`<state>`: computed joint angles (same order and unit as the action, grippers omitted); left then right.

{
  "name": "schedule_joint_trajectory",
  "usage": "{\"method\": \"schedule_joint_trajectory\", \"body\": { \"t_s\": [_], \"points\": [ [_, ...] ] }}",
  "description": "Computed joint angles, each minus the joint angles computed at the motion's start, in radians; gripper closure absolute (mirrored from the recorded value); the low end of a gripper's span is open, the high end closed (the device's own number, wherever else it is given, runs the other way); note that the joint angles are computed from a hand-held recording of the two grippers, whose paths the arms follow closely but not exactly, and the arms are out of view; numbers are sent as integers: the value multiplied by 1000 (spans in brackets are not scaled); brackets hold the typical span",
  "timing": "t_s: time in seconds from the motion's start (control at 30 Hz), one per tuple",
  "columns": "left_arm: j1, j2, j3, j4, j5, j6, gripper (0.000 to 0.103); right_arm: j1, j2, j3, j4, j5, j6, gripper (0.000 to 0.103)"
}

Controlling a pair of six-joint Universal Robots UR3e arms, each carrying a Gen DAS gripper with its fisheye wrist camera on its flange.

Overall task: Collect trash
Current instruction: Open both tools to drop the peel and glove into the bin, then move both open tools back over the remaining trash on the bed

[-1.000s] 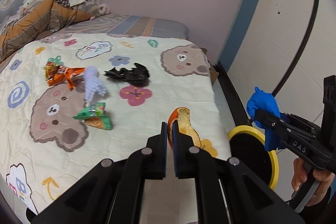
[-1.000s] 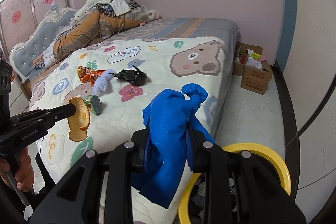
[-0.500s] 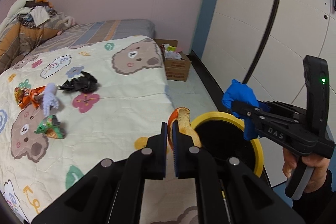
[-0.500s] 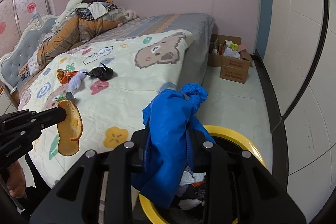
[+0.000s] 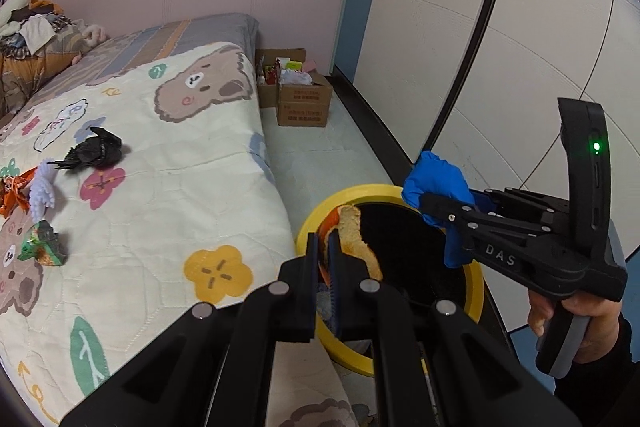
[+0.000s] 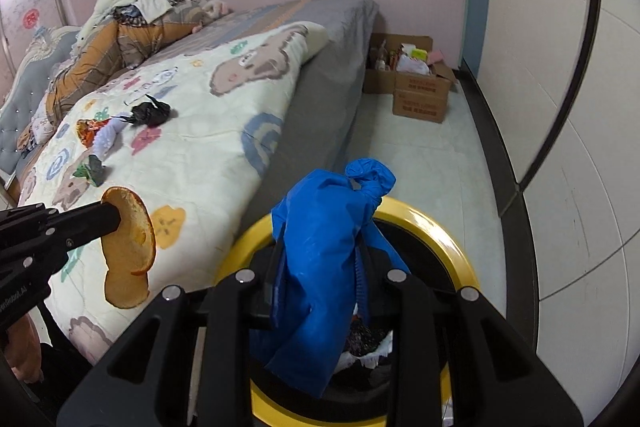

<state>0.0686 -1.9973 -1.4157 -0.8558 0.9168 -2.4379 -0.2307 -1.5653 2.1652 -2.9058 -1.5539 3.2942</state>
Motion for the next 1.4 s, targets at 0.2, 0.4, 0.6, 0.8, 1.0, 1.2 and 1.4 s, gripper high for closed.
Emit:
{"method": "schedule_joint_trajectory", "body": {
  "t_s": [0.2, 0.4, 0.6, 0.8, 1.0, 1.2, 1.4],
  "points": [
    [-43, -25, -3, 32, 35, -17, 98, -52, 0, 47, -6, 31, -15, 74],
    [-53, -30, -8, 23, 42, -11, 98, -49, 19, 63, -17, 8, -25, 71],
    [-51, -53, 22, 1, 44, -16, 82, -62, 13, 61, -1, 3, -3, 58],
    [-33, -31, -9, 19, 15, -17, 56, -79, -14, 62, 26, 1, 15, 47],
    [5, -9, -30, 40, -27, -29, 41, -73, -31, 56, 35, -11, 30, 46],
    [55, -22, -10, 71, -39, -54, 33, -54, -14, 23, 25, -21, 54, 44],
    [124, -53, 46, 72, -50, -83, 27, 22, 71, -88, 22, -32, 75, 43]
  ]
}}
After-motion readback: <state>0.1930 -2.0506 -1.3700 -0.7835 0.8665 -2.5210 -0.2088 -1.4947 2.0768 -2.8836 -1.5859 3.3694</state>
